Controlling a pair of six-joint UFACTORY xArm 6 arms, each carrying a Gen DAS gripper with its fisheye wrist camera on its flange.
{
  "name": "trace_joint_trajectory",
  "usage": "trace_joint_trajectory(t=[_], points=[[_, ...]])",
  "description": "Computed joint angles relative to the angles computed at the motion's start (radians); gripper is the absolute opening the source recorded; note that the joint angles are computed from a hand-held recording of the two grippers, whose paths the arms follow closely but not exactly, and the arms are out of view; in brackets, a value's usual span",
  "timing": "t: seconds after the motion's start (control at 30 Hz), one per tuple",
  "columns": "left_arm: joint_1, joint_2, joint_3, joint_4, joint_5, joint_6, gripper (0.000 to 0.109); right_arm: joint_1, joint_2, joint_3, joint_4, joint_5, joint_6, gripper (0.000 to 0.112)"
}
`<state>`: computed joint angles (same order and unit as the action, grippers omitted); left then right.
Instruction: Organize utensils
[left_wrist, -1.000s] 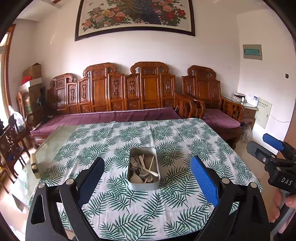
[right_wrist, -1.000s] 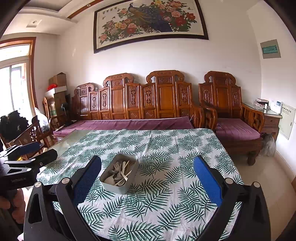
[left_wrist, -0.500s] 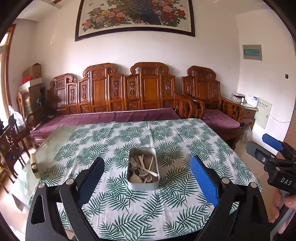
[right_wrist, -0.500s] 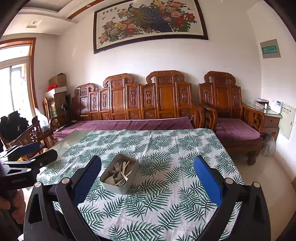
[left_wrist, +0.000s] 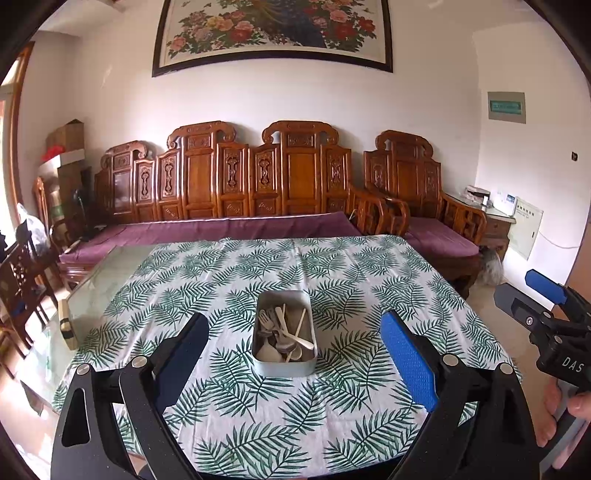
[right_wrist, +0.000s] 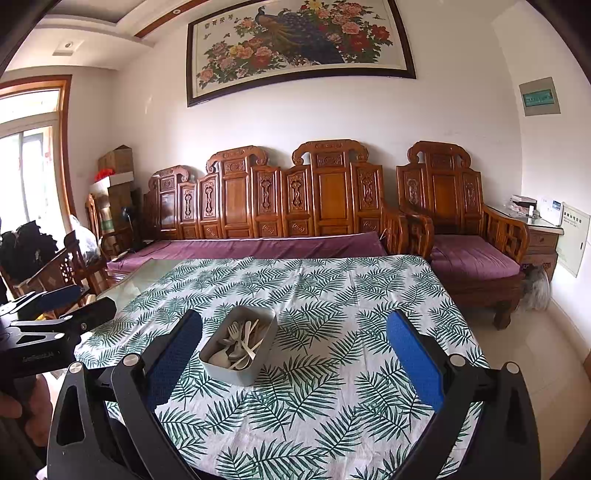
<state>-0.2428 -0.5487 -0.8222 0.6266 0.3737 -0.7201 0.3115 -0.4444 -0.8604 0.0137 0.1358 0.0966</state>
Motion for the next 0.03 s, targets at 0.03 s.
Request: trace_joint_trajectory(t=[0.03], points=[[0.0,-0.001,0.002,0.0,-0.002,-0.001,0.091,0.0,0.0,-0.001,-0.001,0.001,0.001,0.1]])
